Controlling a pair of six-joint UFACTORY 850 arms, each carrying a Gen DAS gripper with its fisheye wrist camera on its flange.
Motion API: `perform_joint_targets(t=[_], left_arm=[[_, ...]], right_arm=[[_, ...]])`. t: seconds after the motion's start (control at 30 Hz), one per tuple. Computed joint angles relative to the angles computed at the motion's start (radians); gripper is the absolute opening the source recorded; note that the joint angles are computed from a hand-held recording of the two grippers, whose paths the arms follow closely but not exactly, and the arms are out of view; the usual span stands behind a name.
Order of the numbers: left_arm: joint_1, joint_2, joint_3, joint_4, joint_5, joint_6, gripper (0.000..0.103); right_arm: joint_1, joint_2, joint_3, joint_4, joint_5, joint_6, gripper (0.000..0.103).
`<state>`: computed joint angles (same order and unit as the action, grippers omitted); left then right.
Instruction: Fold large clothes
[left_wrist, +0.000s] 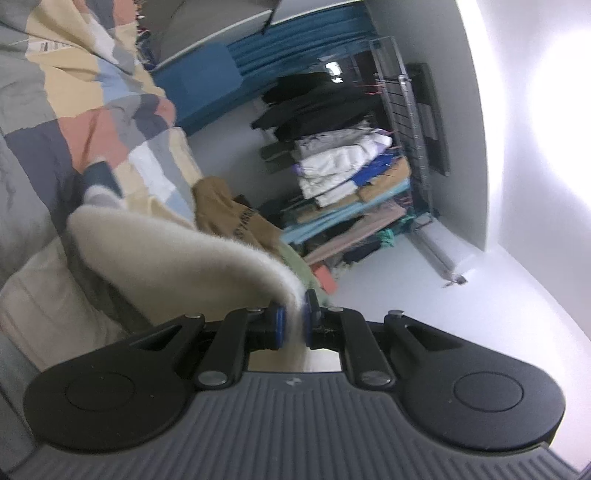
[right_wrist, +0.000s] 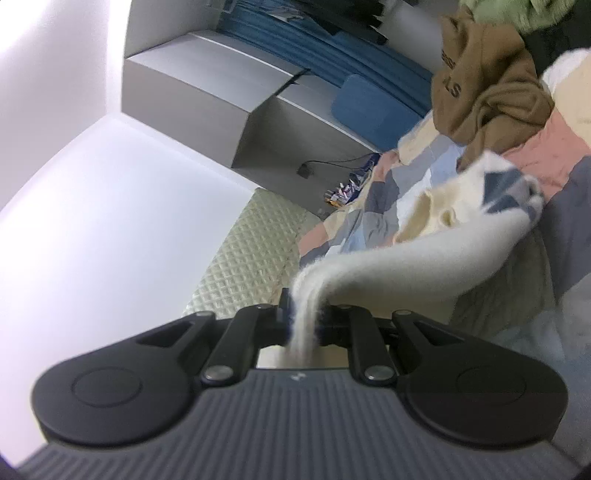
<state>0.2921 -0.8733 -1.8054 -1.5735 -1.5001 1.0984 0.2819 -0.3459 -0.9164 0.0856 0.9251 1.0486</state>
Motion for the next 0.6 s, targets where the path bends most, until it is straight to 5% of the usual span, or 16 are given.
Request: perform_joint_targets(t=[0.27,0.43,0.6], left_arm=[[-0.022,0.046,0.041,-0.019,0.103,0.077,0.012],[-0.101,-0.036,-0.138,-0.053,0.291,0.079,0.012],[-0.189,-0.225,-0.49,-0.014,0.497,-0.003,0.013]], right_arm=[[-0.012,-0.008,-0.041,0.084,-0.083,-0.082,0.015],[-0.074,-0.112,-0.184,0.08,-0.133,-0.095,0.015],[-0.13,-0.23,-0.361,0.077,-0.214,-0.08,0.016]])
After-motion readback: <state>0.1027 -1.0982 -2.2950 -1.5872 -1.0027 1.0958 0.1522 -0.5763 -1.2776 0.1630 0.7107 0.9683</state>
